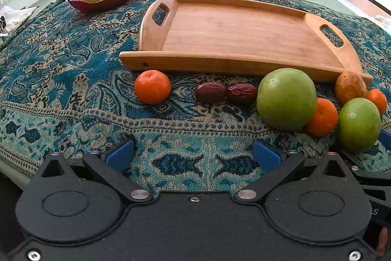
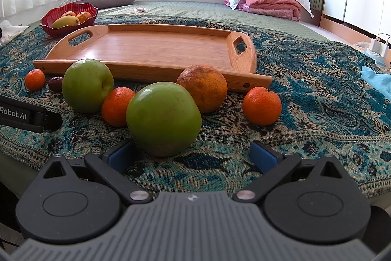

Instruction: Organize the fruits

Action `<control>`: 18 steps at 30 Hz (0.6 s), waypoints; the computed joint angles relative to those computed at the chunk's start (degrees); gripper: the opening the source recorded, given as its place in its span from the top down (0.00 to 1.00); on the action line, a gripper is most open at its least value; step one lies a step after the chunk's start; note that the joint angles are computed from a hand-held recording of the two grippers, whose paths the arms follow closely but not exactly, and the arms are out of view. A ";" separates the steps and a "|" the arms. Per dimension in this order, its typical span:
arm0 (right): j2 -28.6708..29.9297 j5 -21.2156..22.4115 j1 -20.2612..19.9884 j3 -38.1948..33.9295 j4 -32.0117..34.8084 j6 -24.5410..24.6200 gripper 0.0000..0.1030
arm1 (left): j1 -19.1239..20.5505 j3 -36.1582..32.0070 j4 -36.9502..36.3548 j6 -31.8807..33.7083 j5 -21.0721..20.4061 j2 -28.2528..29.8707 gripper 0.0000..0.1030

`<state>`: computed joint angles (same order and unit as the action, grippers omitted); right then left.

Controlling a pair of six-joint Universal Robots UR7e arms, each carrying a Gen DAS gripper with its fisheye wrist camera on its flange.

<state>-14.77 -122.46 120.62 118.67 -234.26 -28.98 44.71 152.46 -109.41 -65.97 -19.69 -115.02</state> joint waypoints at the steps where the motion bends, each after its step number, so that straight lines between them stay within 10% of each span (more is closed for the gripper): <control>1: -0.01 -0.02 0.01 -0.01 0.02 0.00 0.00 | 0.00 0.00 0.05 -0.02 -0.01 -0.04 0.00; 18: 0.26 0.07 -0.09 -0.27 -0.17 -0.19 0.00 | -0.21 -0.07 0.65 -0.61 0.29 0.17 0.00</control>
<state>-14.52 -122.39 120.53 118.40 -234.43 -29.18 44.50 152.39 -108.76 -66.58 -19.40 -114.84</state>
